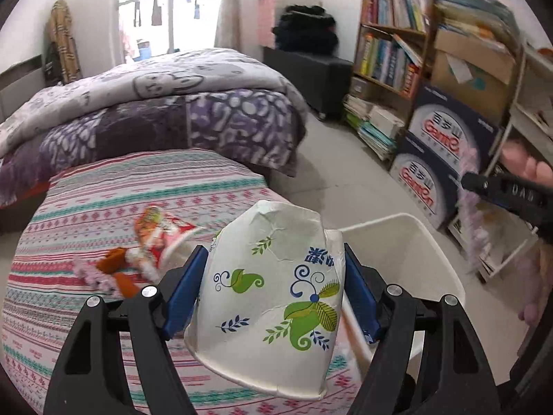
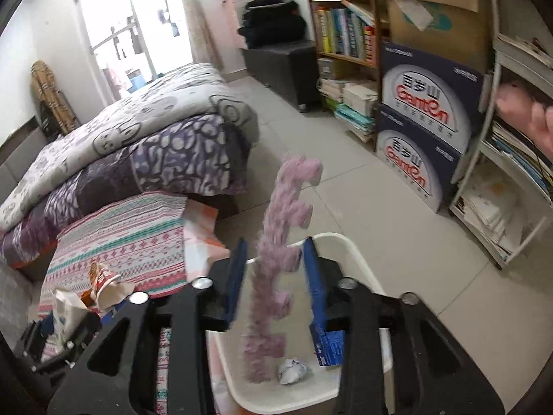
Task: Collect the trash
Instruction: 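Open the right tool over the bin while the left tool releases the paper cup, then reach the left tool to the red noodle cup and grasp it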
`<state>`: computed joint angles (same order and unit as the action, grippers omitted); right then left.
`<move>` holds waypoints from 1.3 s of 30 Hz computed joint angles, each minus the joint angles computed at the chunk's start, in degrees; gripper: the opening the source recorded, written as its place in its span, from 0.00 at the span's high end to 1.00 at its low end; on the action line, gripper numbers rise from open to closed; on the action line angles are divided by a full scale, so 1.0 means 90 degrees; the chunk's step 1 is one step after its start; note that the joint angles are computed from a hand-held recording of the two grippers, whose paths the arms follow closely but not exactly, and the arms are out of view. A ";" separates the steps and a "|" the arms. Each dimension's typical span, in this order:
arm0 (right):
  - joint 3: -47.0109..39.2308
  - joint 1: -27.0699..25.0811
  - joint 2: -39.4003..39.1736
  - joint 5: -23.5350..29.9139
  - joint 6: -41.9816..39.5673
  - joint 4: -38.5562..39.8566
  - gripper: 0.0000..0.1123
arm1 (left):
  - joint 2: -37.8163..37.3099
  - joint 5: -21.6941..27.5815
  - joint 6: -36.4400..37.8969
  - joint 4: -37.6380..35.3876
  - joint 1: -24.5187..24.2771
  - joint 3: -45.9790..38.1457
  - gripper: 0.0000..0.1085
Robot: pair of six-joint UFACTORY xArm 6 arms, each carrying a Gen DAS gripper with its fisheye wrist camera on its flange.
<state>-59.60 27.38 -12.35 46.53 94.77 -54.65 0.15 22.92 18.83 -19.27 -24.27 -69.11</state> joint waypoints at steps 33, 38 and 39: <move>0.1201 -0.0645 -0.1332 -0.0284 0.0960 0.0118 0.15 | 0.0974 0.1012 0.0314 -0.0712 -0.1001 -0.0945 0.18; 0.1019 -0.0591 -0.1092 -0.0364 0.0790 0.0248 0.15 | 0.1175 0.1009 -0.0691 -0.0132 -0.0586 -0.1220 0.18; 0.0958 -0.0572 -0.1004 -0.0383 0.0733 0.0287 0.15 | 0.1233 0.1001 -0.0948 0.0048 -0.0485 -0.1293 0.18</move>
